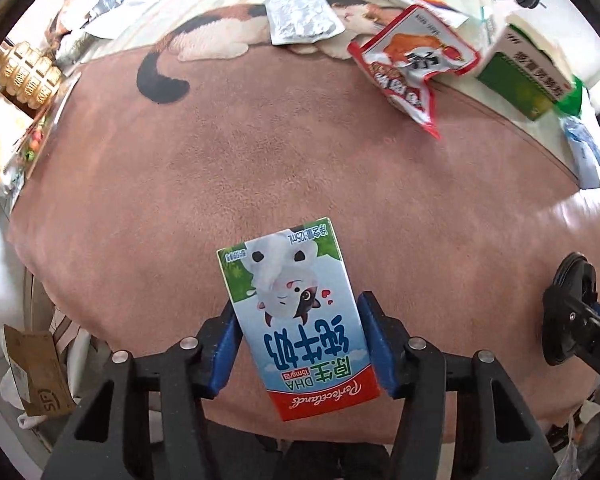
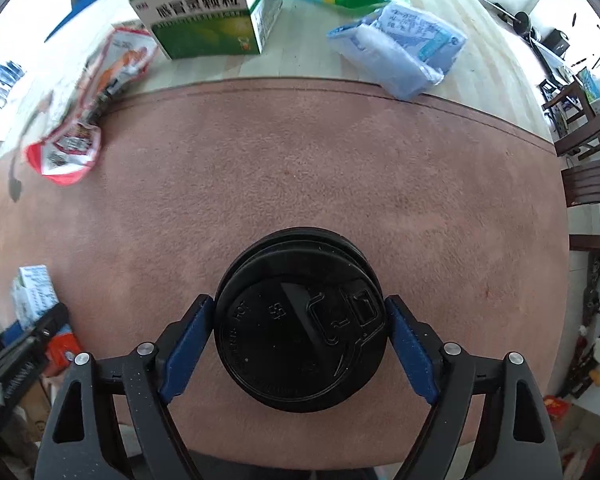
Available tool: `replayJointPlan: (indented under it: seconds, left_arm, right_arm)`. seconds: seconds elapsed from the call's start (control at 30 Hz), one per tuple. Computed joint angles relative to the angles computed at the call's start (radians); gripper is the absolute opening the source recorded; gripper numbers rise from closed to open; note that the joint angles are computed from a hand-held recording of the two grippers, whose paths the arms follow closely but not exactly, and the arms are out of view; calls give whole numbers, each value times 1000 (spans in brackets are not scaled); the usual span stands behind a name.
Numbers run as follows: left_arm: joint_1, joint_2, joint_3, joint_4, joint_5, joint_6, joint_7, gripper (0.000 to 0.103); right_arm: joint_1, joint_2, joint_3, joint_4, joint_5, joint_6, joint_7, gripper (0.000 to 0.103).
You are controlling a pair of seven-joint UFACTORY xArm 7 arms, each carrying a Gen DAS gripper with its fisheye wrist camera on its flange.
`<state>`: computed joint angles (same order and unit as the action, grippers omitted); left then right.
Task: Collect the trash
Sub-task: 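Carry the milk carton with the left tool while the right tool carries the black lid to the bin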
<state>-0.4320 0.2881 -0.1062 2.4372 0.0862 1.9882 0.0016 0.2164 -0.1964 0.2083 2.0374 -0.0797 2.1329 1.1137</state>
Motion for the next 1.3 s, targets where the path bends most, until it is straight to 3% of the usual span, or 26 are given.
replayJointPlan:
  seconds: [0.2, 0.33, 0.43, 0.5, 0.57, 0.67, 0.8, 1.0, 1.13, 1.3]
  left_arm:
    - [91, -128, -7, -102, -164, -22, -44, 53]
    - [188, -117, 3, -41, -334, 35, -104, 52]
    - [289, -199, 25, -126, -512, 52, -143, 52]
    - [358, -300, 67, -269, -635, 48, -140, 52]
    - [394, -362, 110, -372, -690, 56, -123, 52]
    - [421, -510, 161, -602, -679, 68, -97, 52]
    - [415, -653, 170, -865, -572, 37, -31, 52]
    - [407, -806, 156, -1301, -488, -138, 24, 52]
    - [405, -796, 147, -1510, -479, -288, 43, 52]
    - [391, -718, 149, -1643, -498, -441, 105, 53]
  right_arm:
    - [35, 21, 55, 116, -38, 8, 36, 86]
    - [59, 13, 79, 145, -30, -29, 84, 86]
    - [66, -49, 81, 78, 22, -109, 146, 86]
    - [66, -129, 76, -26, 91, -199, 194, 86]
    - [68, -197, 90, -126, 152, -282, 232, 87]
    - [80, -303, 117, -277, 243, -371, 270, 87]
    - [113, -440, 160, -514, 365, -489, 322, 87]
    - [186, -648, 239, -981, 494, -738, 368, 87]
    - [262, -735, 315, -1280, 577, -962, 435, 87]
    - [352, -708, 381, -1528, 636, -1249, 464, 88]
